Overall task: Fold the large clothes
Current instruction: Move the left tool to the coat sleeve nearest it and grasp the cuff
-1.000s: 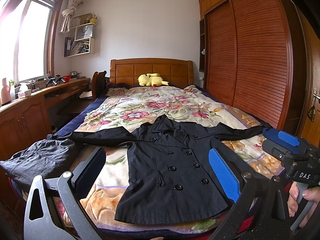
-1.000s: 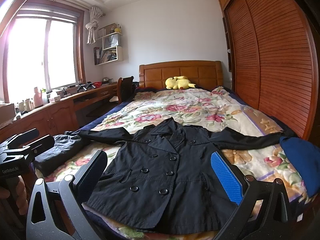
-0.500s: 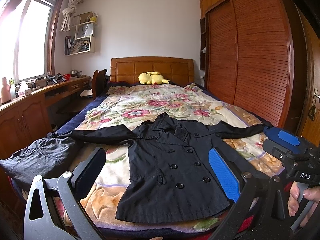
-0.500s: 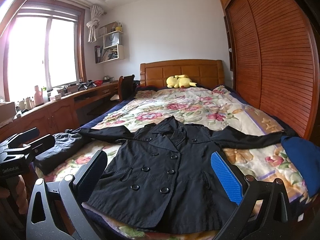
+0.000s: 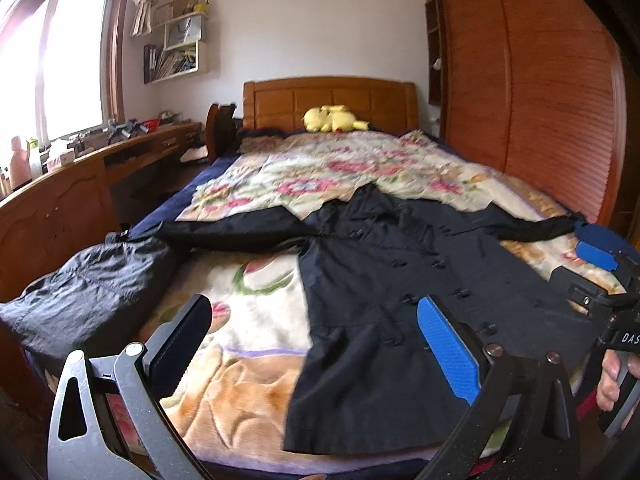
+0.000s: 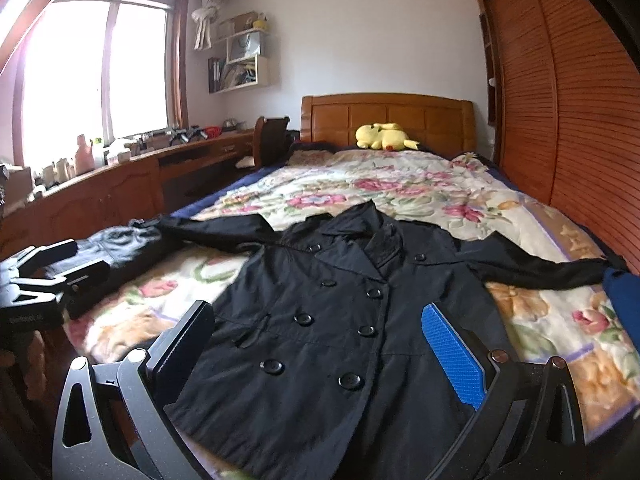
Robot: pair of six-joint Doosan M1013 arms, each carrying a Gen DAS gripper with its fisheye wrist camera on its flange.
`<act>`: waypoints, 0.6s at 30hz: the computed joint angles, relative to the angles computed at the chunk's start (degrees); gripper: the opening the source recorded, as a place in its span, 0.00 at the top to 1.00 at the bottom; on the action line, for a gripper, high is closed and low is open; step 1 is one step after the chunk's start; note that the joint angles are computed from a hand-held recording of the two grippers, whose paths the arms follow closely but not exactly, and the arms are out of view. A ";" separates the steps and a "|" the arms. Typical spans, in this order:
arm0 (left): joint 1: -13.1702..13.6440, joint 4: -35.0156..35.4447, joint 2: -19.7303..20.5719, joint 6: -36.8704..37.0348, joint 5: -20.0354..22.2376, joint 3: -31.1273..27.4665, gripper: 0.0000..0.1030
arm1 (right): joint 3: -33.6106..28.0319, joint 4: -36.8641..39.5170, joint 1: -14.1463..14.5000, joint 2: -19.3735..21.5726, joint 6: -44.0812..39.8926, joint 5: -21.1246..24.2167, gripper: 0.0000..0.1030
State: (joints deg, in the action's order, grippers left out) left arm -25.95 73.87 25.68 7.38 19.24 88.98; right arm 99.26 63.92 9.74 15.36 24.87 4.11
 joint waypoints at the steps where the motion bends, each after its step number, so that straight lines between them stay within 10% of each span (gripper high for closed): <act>1: 0.37 -1.70 0.46 1.54 0.02 -0.30 0.00 | -0.73 -2.29 -0.16 0.82 2.16 0.63 0.00; 18: 5.50 -20.57 8.49 23.00 0.49 -10.17 0.00 | -15.52 -8.79 -0.89 12.25 10.16 9.24 0.00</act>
State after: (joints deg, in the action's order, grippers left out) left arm -20.45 53.30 34.16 30.38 19.73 78.81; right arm 83.73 55.13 8.84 27.61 35.03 13.35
